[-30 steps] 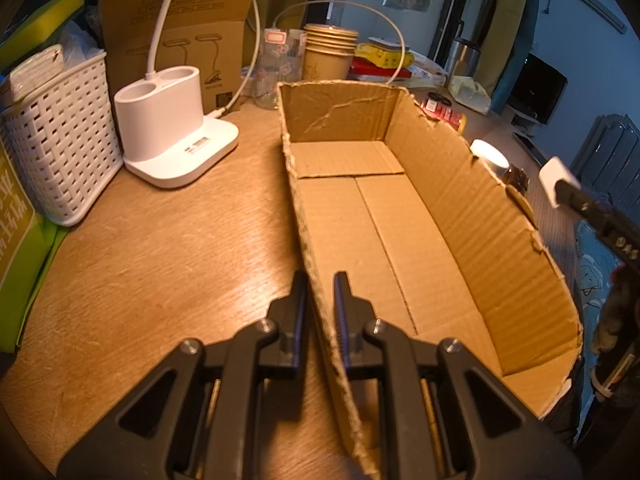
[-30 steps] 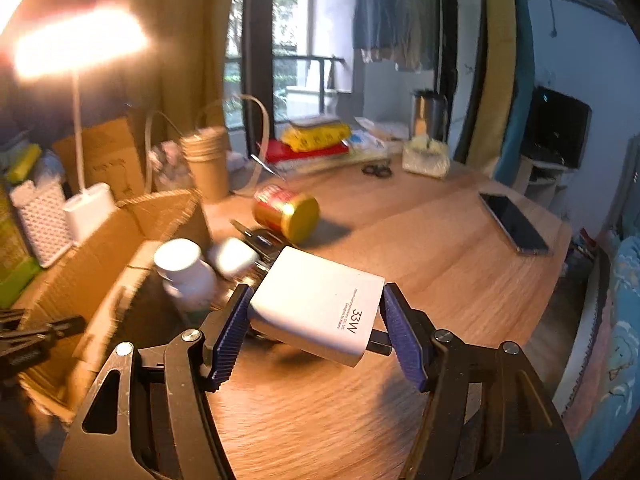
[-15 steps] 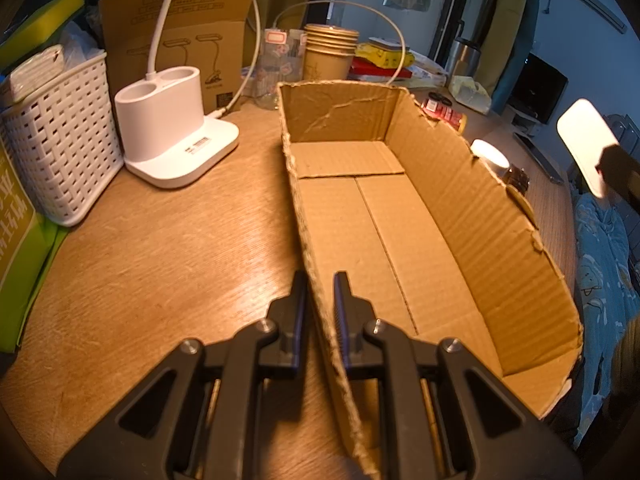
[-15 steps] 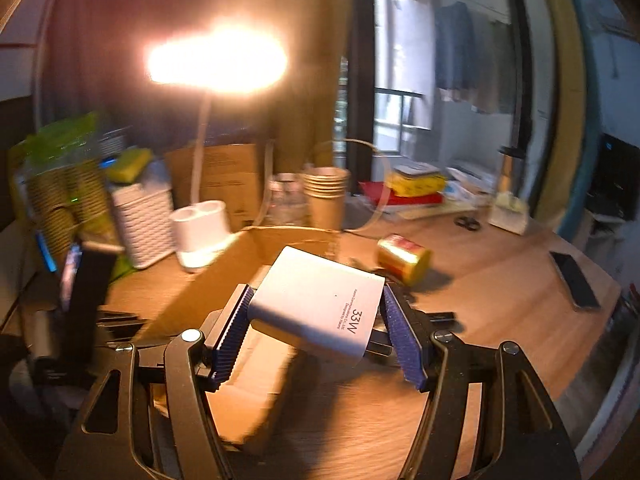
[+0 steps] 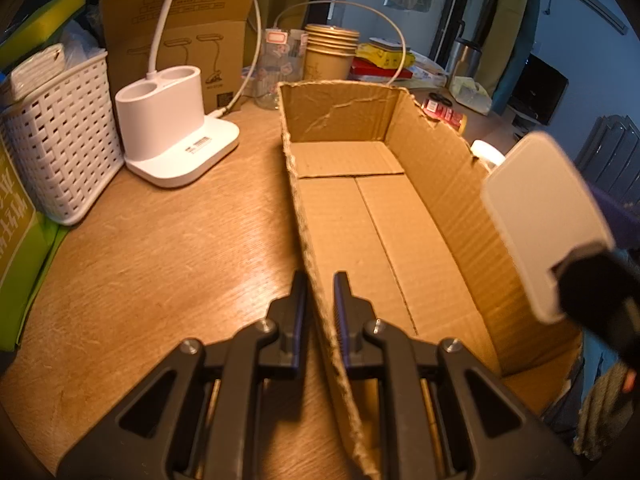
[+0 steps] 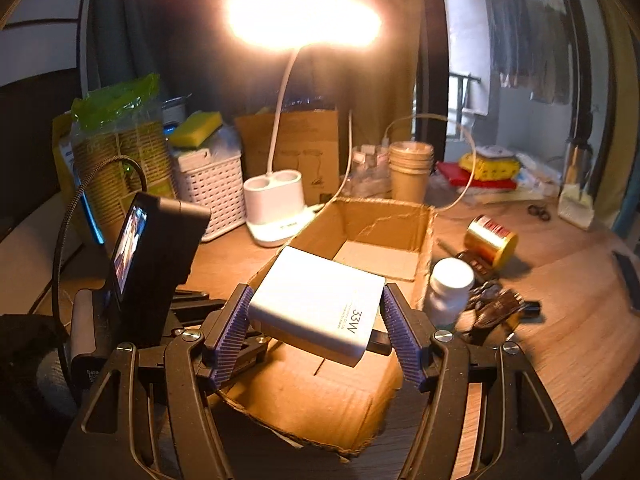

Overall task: Organize rigid objects
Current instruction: 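Carry the charger with the right gripper into the box and release it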

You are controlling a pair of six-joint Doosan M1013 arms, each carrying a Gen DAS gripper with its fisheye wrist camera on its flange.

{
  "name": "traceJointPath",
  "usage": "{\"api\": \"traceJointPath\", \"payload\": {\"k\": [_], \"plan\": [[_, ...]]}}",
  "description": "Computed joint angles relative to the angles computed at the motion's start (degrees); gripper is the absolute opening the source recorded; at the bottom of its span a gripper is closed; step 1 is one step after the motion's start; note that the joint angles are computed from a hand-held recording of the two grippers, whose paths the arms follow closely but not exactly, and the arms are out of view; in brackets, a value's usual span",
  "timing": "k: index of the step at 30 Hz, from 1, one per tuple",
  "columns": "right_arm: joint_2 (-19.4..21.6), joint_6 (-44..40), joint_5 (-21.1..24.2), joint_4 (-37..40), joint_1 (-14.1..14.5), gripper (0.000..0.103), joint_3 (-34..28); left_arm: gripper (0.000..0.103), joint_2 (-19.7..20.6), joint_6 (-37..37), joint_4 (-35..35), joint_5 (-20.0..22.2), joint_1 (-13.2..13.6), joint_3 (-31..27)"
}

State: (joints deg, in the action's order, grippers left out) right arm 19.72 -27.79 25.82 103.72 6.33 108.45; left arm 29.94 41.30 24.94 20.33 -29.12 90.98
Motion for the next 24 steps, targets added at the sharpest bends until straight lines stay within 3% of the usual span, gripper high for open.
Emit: {"api": "traceJointPath", "payload": {"k": [10,18,24], "plan": [[2.5,22.0,0.8,-18.2,-0.5,0.069,-3.4,0.013,0.0,-0.1,0.1,0.2,0.0,0.0],[2.2,25.2,-0.5,-21.7,-0.5,0.069,-3.4,0.013,0.0,0.1,0.0,0.1,0.0,0.0],[2.0,25.3,1.6,-21.6,-1.1,0.069,-3.4,0.013,0.0,0.0,0.0,0.2,0.0,0.0]]}}
